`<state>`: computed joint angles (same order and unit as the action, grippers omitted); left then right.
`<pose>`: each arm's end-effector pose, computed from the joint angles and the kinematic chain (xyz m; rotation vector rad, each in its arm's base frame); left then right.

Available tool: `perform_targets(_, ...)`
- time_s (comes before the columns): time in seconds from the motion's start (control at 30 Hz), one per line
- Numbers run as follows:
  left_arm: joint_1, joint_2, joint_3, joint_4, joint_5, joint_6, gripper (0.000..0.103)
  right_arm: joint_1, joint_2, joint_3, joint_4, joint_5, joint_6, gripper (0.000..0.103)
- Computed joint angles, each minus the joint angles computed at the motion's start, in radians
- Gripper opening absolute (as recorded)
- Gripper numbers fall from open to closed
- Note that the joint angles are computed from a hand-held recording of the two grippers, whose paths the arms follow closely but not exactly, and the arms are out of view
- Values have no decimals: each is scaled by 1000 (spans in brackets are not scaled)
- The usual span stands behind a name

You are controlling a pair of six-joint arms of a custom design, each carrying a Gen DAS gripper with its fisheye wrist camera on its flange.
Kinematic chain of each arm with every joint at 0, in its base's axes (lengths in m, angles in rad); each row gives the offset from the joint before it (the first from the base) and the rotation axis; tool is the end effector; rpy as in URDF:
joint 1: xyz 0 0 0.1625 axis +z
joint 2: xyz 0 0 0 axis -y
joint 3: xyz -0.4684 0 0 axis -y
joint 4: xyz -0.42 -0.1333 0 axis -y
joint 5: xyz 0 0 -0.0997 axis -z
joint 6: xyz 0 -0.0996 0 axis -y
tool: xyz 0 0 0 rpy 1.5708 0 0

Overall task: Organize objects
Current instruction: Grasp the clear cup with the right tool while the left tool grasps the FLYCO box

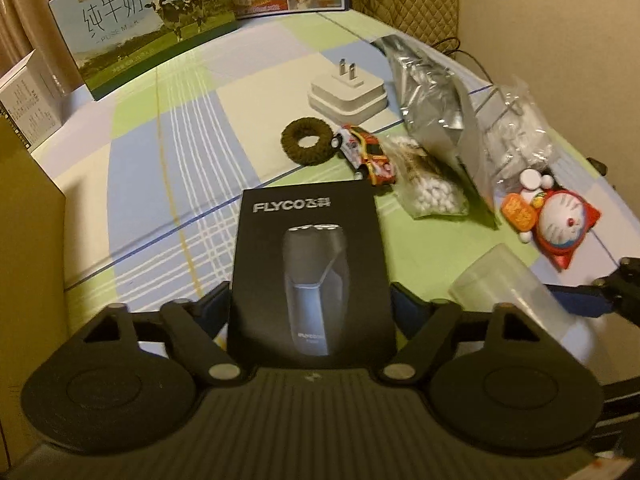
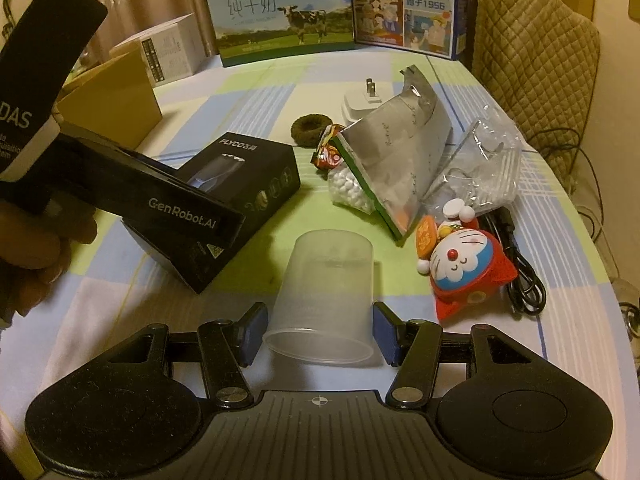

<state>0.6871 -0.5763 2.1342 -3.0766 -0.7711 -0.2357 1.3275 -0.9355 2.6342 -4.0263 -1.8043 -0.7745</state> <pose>-0.2521 -0.4717 -0.0767 0.7871 2.2609 -0.4843 0.0195 -0.3793 0.1210 0.5401 -2.4264 0.7202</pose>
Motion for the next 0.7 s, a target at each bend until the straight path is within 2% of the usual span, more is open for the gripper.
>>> perform_targets(0.23, -4, -27, 21, 20, -21, -17, 75, 48, 11, -3, -41, -37, 39, 52)
perform_targets(0.43, -48, -86, 84, 11, 5, -83, 75, 95, 0, 8, -92, -42, 64, 47)
perform_targets(0.53, -71, -126, 103, 38, 24, -109, 75, 136, 2, 8, -117, -72, 83, 45)
perform_targets(0.63, -94, -160, 120, 64, 39, -132, 75, 143, -15, 3, -37, -78, 118, 45)
perform_targets(0.7, -105, -178, 132, 77, 46, -144, 75, 129, 3, 11, -53, -70, 110, 45)
